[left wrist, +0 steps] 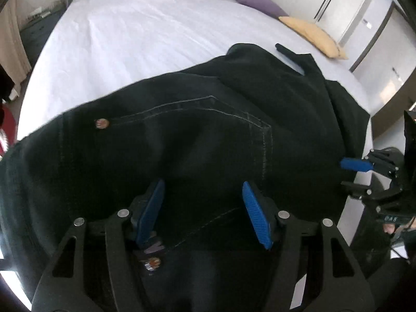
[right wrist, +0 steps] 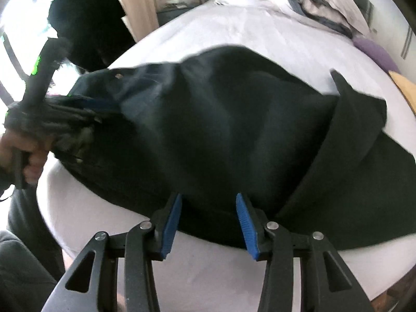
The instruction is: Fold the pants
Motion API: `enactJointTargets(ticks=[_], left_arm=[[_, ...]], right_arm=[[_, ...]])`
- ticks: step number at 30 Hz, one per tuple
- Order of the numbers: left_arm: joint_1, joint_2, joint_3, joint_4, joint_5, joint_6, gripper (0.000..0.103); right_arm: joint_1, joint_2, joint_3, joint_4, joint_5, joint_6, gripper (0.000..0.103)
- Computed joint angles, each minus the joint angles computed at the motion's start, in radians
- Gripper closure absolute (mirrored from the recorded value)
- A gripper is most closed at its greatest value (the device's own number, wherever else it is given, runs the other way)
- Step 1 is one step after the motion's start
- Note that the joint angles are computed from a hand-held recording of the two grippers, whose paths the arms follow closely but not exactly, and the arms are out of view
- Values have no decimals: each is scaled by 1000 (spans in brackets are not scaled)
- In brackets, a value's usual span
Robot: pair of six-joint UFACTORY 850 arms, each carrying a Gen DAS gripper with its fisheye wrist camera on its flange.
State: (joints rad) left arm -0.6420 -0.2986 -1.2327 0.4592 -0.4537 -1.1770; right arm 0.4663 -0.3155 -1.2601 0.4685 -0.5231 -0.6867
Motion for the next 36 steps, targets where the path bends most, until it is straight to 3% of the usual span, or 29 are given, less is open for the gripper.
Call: enactJointTargets(ticks=[4, 8, 12, 15, 18, 19, 22, 24, 26, 28, 32, 36], left_arm=[[-4, -11, -57, 21, -89, -41, 43], [-17, -67, -172, 59, -42, -11, 42], [14, -192, -290, -168, -47, 220, 42], [28, -212, -279, -192, -26, 236, 43], [23, -250, -374, -172, -161, 253, 43], [22, -256, -395, -149, -175, 226, 43], [30, -263, -446, -138, -92, 218, 43], [29, -319, -522, -160, -111, 265, 43], [42, -382, -581, -256, -135, 324, 43], [47, -407, -578, -287, -129, 324, 43], [41, -401, -549, -217, -95, 280, 43], [24, -367, -471, -181, -33, 219, 43]], right_arm=[[-22, 18, 11, 24, -7, 11, 57], [-41, 10, -14, 200, -45, -105, 57], [-15, -27, -31, 55, -35, -9, 58], [-44, -10, -13, 78, -38, -19, 60], [-96, 17, -3, 69, -47, 18, 63], [-117, 20, -10, 96, -60, 15, 64], [-175, 8, -72, 146, -54, 50, 63], [-193, -40, -165, 110, -49, 123, 59], [-180, -104, -274, -40, -18, 259, 59], [-169, -162, -367, -106, -20, 306, 59], [-122, -338, -623, -325, -98, 463, 57], [-82, -550, -921, -496, -253, 591, 57]])
